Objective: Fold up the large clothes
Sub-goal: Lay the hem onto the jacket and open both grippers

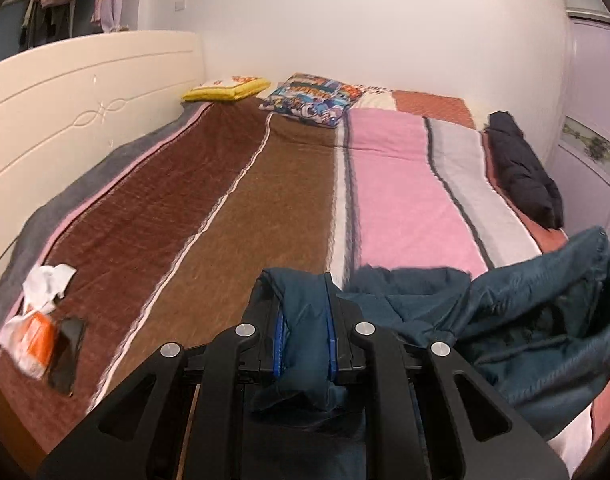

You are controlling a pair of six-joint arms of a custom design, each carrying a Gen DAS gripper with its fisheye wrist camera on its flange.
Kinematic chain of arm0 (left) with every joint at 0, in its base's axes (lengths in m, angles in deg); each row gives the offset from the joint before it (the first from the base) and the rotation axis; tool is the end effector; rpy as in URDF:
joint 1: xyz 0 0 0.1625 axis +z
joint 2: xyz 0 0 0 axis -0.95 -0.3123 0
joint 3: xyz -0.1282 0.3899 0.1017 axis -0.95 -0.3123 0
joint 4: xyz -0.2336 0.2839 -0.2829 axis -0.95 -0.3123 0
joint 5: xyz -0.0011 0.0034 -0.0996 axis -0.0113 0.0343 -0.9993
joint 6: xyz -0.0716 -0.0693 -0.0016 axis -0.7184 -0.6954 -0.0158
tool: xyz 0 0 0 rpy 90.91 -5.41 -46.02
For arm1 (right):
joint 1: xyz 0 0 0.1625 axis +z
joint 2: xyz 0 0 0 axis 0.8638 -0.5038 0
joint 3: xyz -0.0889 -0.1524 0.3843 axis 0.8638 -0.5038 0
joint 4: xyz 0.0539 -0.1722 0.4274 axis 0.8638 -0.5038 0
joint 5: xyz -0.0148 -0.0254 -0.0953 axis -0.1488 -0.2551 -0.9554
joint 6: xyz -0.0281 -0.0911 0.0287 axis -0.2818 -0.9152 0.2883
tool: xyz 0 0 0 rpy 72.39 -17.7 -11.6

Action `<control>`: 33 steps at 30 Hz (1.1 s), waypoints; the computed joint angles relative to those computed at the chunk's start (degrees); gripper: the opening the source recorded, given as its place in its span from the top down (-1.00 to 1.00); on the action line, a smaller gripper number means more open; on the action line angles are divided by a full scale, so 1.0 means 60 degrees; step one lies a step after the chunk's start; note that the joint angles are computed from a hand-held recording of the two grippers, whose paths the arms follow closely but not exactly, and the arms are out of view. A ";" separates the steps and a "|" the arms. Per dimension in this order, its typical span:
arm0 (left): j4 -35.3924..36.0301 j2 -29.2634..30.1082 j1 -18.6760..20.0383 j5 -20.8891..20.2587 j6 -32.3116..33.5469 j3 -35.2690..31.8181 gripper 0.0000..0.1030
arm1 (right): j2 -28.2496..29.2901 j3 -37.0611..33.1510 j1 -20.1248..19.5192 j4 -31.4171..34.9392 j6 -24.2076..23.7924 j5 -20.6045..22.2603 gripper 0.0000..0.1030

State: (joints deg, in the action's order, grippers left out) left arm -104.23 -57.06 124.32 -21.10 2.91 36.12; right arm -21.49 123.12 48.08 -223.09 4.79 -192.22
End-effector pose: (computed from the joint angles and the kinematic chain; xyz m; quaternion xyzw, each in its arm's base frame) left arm -0.2556 -0.6640 0.4228 0.2492 0.8538 -0.3707 0.2675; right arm 0.2560 -0.4968 0.3945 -0.1605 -0.8799 0.4465 0.0269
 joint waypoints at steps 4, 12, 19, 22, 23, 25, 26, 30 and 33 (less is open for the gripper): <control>0.0026 0.1602 0.0425 0.0241 0.0217 -0.1461 0.67 | 0.0819 -0.0842 -0.0733 0.0278 0.0117 0.0102 0.78; 0.0958 0.3957 0.1251 0.0494 0.0110 -0.3829 0.67 | 0.2305 -0.2219 -0.2047 0.1182 0.0357 0.0330 0.78; 0.3180 0.5305 0.1814 0.0404 -0.0826 -0.5727 0.55 | 0.3061 -0.2811 -0.2554 0.1824 0.0595 0.0112 0.78; 0.4755 0.5550 0.2034 -0.0121 -0.1883 -0.6440 0.50 | 0.3285 -0.2984 -0.2712 0.2387 0.1082 0.0211 0.76; 0.4769 0.5474 0.2070 -0.0381 -0.2044 -0.6450 0.48 | 0.3250 -0.2907 -0.2723 0.2257 0.1218 0.0260 0.73; 0.4408 0.5076 0.2122 -0.1147 -0.2270 -0.6244 0.36 | 0.3058 -0.2790 -0.2709 0.2199 0.1217 0.0388 0.70; 0.4246 0.4792 0.2142 -0.1666 -0.2395 -0.6143 0.34 | 0.2875 -0.2681 -0.2669 0.2125 0.1120 0.0453 0.69; 0.4428 0.4190 0.2069 -0.2909 -0.2578 -0.6170 0.22 | 0.2253 -0.2298 -0.2354 0.1734 0.0642 0.0484 0.65; 0.3953 0.3947 0.1971 -0.3248 -0.3141 -0.5993 -0.28 | 0.2082 -0.2355 -0.2179 0.2080 0.0907 0.0322 0.51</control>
